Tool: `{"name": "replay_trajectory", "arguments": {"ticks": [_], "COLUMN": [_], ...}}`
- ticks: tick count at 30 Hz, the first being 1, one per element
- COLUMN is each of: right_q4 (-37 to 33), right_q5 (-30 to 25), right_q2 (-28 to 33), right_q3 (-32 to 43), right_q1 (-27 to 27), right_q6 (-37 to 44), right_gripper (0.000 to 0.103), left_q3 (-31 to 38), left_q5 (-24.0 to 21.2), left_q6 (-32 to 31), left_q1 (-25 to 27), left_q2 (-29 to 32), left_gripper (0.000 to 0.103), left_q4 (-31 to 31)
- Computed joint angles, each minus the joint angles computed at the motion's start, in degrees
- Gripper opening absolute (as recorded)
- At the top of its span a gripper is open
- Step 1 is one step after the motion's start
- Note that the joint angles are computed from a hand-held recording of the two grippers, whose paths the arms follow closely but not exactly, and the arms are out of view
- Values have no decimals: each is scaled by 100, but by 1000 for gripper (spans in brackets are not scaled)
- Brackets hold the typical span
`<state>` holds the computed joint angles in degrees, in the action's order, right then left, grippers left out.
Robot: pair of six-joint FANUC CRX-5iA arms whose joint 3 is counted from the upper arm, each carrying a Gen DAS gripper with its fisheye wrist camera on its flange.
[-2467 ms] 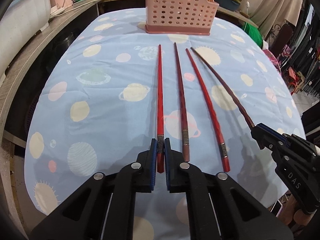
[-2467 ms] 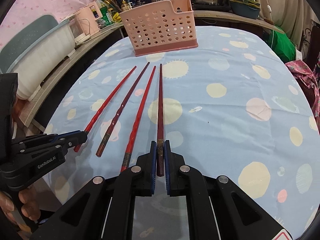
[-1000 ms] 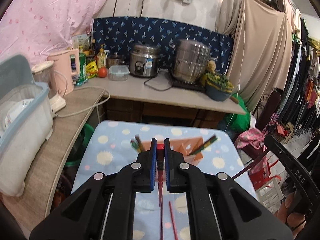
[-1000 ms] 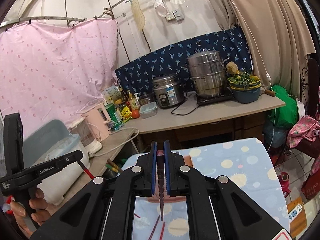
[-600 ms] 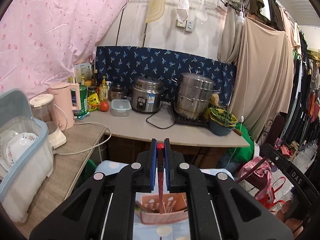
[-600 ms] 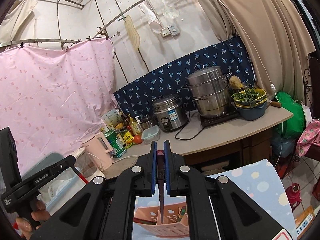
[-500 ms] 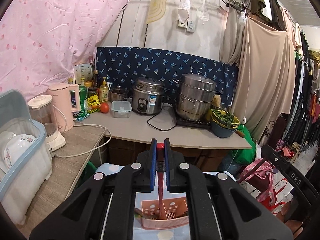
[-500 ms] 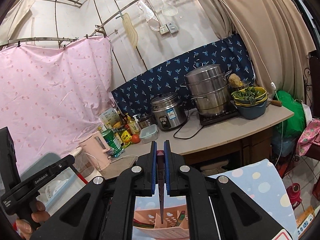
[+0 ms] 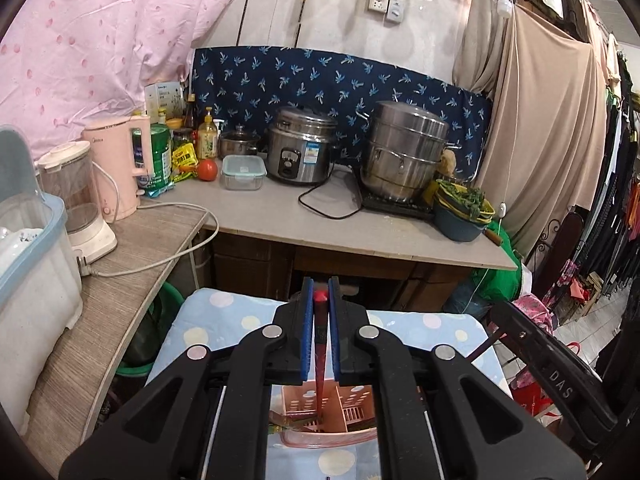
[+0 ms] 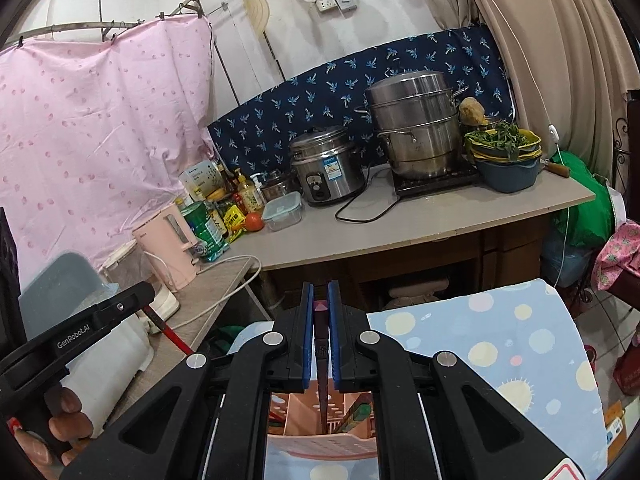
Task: Organize utensils
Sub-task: 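Carry both chopsticks into the pink basket and open both tools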
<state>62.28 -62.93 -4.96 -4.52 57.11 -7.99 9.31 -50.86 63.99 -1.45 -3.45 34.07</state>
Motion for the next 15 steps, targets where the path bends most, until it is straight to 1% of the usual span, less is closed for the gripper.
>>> {"name": "replay_trajectory", "arguments": {"ticks": [3,4,6,7,8,10,15], "right_q4": [-11,16,8,24,39,58,117], "right_q5": [-12,-13,1,-16,-30,-57,-152], "right_q2": [37,28,11,2,-22,-72,-246], "right_q3": [14,-2,1,6,-2,-20,-144], "right_q1": [-20,-17,-11,3,21,67,279], "right_q6": [34,-6,-18,-30,-41,-60,-151], "right_gripper": [8,10,11,11,11,11,12], "left_q3": [-9,-19,-36,-30,-19,-70,-212], "left_q5": [-7,-1,6,11,18,57,111], "left_q6": [8,16,7,34,65,96,18], "left_q1": [-28,-37,-45,-53,-59,-52,-15], "left_q2": [40,42,39,30,31,-27,-205], "left_gripper": [7,7,9,14,22,31,34], "left_q4": [-36,-59,-80,-134,-179,-206,-209]}}
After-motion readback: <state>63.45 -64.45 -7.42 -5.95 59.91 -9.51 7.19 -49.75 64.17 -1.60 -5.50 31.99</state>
